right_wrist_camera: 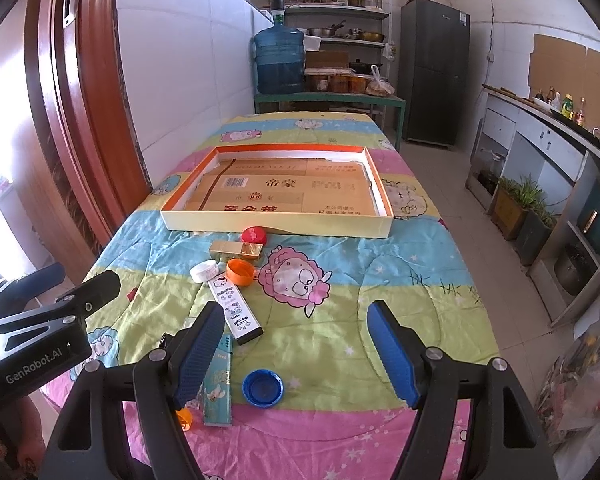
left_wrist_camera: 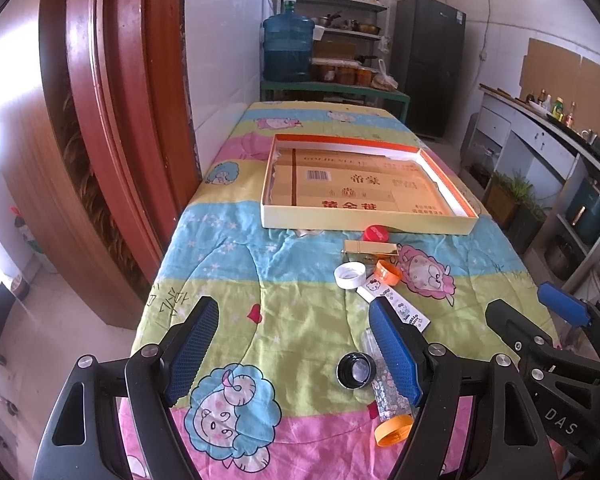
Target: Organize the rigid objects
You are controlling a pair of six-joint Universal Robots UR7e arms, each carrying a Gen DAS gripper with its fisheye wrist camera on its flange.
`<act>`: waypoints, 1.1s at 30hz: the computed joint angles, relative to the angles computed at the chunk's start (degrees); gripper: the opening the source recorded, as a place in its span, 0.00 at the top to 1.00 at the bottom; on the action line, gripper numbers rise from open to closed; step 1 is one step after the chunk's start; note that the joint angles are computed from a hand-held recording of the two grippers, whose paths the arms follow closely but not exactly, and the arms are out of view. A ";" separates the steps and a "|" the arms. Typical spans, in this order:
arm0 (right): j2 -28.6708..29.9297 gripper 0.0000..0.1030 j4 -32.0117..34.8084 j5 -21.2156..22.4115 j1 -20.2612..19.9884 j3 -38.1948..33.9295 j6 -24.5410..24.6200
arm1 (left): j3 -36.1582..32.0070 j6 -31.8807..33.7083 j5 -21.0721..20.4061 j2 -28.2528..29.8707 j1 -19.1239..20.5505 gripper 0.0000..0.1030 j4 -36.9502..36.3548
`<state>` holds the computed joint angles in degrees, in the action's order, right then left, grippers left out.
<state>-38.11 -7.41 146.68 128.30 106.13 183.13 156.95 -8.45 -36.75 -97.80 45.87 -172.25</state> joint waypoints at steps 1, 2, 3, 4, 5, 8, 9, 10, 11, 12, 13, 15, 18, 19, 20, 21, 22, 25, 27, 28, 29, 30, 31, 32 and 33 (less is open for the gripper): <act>-0.02 0.29 -0.01 -0.02 0.00 0.05 0.07 | 0.08 -0.05 0.08 0.03 -0.09 0.23 -0.07; 0.00 0.29 -0.14 0.08 0.02 0.04 -0.07 | 0.05 0.04 0.02 0.07 -0.03 0.23 -0.15; -0.03 0.29 -0.33 0.11 0.02 0.09 -0.21 | 0.06 0.03 0.03 0.11 -0.02 0.23 -0.21; -0.09 0.29 -0.44 0.09 -0.02 0.16 -0.30 | 0.10 0.01 -0.02 0.12 -0.01 0.23 -0.26; -0.12 0.29 -0.56 0.05 -0.07 0.22 -0.36 | 0.05 0.00 -0.03 0.10 0.00 0.23 -0.17; -0.08 0.29 -0.01 -0.24 -0.29 0.16 0.08 | 0.03 -0.15 -0.05 -0.03 -0.03 0.23 0.14; -0.08 0.29 0.14 -0.46 -0.41 0.19 0.33 | 0.05 -0.20 0.06 -0.03 -0.08 0.23 0.17; -0.08 0.29 0.26 -0.51 -0.39 0.16 0.46 | 0.05 -0.20 0.06 -0.03 -0.08 0.23 0.17; -0.05 0.29 0.22 -0.43 -0.37 0.16 0.40 | 0.02 -0.32 0.05 -0.14 -0.08 0.23 0.43; -0.03 0.29 -0.04 -0.25 -0.34 0.18 0.13 | 0.04 -0.39 0.01 -0.21 -0.09 0.23 0.50; -0.07 0.29 -0.20 -0.25 -0.35 0.25 -0.02 | 0.08 -0.40 -0.01 -0.28 -0.13 0.23 0.47; -0.10 0.29 -0.42 -0.30 -0.37 0.33 -0.22 | -0.06 -0.10 -0.04 0.04 0.11 0.23 0.11; -0.03 0.29 0.07 -0.40 -0.35 0.18 0.21 | -0.07 -0.24 -0.05 -0.07 0.14 0.23 0.29; 0.07 0.29 0.35 -0.37 -0.25 0.01 0.41 | -0.05 -0.35 -0.05 -0.03 0.14 0.23 0.32; 0.07 0.29 0.35 -0.37 -0.25 0.01 0.41 | -0.10 -0.21 -0.17 -0.21 0.31 0.23 0.42; 0.04 0.29 0.31 -0.42 -0.30 0.08 0.39 | -0.13 -0.18 -0.22 -0.25 0.39 0.23 0.45; 0.09 0.29 0.38 -0.40 -0.25 0.01 0.49 | -0.10 -0.14 -0.25 -0.29 0.44 0.23 0.44; 0.11 0.29 0.43 -0.35 -0.22 -0.01 0.58 | -0.10 -0.29 -0.26 -0.27 0.49 0.23 0.52; 0.10 0.29 0.44 -0.35 -0.29 0.07 0.84 | -0.05 0.08 -0.45 -0.47 0.79 0.23 0.27; 0.07 0.29 0.36 -0.40 -0.33 0.17 0.87 | -0.07 0.15 -0.56 -0.46 0.84 0.23 0.24; 0.02 0.29 0.26 -0.39 -0.36 0.30 0.88 | -0.03 0.39 -0.84 -0.51 0.99 0.23 0.05; 0.01 0.29 0.13 -0.33 -0.40 0.46 0.87 | 0.08 0.77 -1.32 -0.60 1.14 0.23 -0.19; 0.00 0.29 0.05 -0.35 -0.45 0.58 0.87 | 0.25 1.30 -1.90 -0.73 1.25 0.23 -0.46; -0.04 0.29 -0.04 -0.50 -0.53 0.75 0.86 | 0.52 1.88 -2.47 -0.91 1.29 0.23 -0.78; -0.11 0.29 -0.22 -0.71 -0.66 0.99 0.72 | 0.78 2.53 -3.04 -1.18 1.31 0.23 -0.92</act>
<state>-38.23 -7.63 145.97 127.64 107.12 183.84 157.73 -5.92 -39.79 -98.98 47.18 -173.17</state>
